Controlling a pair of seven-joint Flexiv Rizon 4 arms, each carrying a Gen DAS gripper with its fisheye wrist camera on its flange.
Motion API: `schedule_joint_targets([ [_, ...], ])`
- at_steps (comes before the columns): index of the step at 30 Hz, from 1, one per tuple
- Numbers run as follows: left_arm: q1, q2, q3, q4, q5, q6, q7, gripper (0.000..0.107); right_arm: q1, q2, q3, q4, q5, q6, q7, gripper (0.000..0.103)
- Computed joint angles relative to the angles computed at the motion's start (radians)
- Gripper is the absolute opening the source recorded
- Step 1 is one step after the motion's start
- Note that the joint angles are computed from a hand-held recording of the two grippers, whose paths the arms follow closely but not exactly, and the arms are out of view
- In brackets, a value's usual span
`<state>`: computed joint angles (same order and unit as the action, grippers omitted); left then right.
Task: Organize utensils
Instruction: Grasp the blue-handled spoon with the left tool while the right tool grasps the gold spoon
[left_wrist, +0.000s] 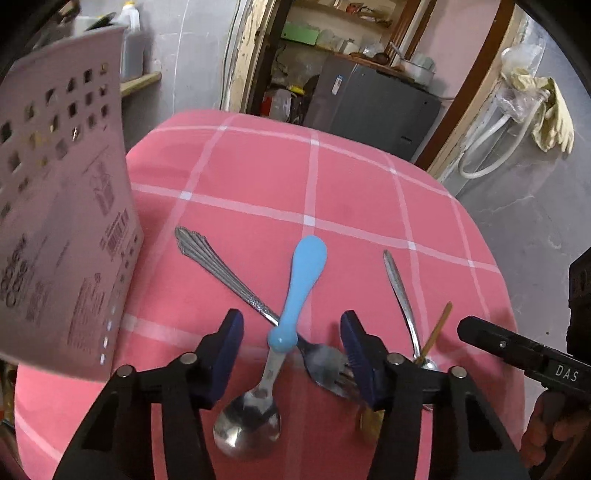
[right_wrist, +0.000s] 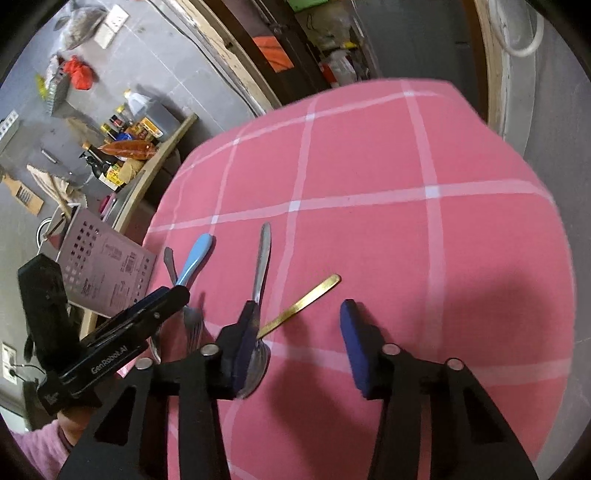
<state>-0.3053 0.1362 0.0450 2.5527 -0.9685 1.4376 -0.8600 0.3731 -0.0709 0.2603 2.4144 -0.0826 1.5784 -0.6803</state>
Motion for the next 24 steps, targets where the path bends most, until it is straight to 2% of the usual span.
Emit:
schedule_joint_targets([
  [5,0.073,0.0,-0.003,-0.018,0.191,-0.067,-0.133,0.034,0.05,-0.051,-0.073,-0.03,-0.136,0.019,0.102,0.035],
  [6,0.078,0.003,0.002,-0.02,0.201,-0.08,-0.144,0.027,0.054,-0.053,-0.078,-0.034,-0.146,0.013,0.106,0.035],
  [8,0.085,0.011,0.014,-0.019,0.198,-0.111,-0.163,0.016,0.087,-0.05,-0.127,-0.029,-0.242,0.001,0.173,0.035],
  [11,0.074,0.02,0.023,-0.015,0.128,-0.15,-0.144,0.015,0.109,-0.037,-0.167,-0.036,-0.393,-0.072,0.269,0.034],
  [16,0.081,0.054,0.02,0.015,0.132,-0.172,-0.201,0.015,0.104,-0.031,-0.119,-0.108,-0.521,-0.309,0.338,0.034],
  [20,0.07,0.08,0.032,0.036,0.106,-0.195,-0.206,0.015,0.081,-0.028,-0.073,-0.136,-0.524,-0.391,0.364,0.034],
  [22,0.07,0.086,0.034,0.037,0.103,-0.207,-0.208,0.015,0.079,-0.017,-0.058,-0.142,-0.531,-0.448,0.362,0.02],
  [24,0.075,0.09,0.036,0.037,0.106,-0.222,-0.214,0.015,0.07,0.001,-0.035,-0.133,-0.486,-0.459,0.307,0.017],
])
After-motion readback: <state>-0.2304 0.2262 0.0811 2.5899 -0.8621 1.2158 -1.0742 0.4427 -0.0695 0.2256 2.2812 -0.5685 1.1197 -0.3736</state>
